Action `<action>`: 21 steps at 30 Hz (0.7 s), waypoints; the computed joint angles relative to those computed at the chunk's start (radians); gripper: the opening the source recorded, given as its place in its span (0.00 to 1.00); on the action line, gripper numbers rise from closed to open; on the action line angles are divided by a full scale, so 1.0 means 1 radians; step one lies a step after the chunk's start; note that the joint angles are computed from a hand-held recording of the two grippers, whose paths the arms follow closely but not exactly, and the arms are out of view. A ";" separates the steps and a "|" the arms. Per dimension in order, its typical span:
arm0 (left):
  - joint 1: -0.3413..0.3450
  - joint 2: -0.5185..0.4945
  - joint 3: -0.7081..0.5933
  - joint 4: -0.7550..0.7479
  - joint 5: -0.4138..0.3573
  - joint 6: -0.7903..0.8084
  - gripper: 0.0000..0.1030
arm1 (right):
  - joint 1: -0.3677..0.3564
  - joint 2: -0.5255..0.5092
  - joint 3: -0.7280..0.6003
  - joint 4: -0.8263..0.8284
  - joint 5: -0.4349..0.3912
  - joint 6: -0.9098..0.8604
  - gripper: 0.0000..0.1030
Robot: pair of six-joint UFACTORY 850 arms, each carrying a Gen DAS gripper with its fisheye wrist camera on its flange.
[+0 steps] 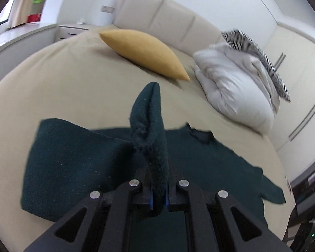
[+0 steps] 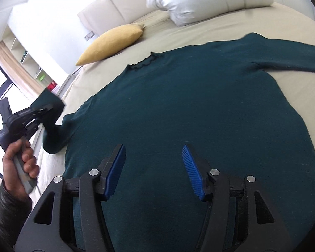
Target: Fold small clothes
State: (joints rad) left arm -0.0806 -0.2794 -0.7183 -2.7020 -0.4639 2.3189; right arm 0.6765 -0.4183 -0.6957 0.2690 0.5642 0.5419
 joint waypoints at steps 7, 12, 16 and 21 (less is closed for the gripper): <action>-0.114 -0.117 -0.056 -0.026 0.091 0.036 0.30 | -0.098 -0.004 0.026 -0.181 -0.020 0.143 0.54; -0.091 0.023 0.071 -0.089 0.006 0.141 0.73 | -0.134 -0.062 -0.049 -0.312 -0.044 0.227 0.57; -0.035 0.105 0.153 -0.064 -0.050 0.156 0.73 | -0.134 -0.123 -0.174 -0.512 -0.069 0.360 0.57; 0.068 0.123 0.188 -0.045 -0.068 0.111 0.71 | -0.127 -0.265 -0.439 -0.805 -0.198 0.580 0.57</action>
State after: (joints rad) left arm -0.0128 -0.1560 -0.5301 -2.7467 -0.5320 2.4295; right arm 0.5500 -0.6828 -1.1347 -0.5359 0.3662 1.1224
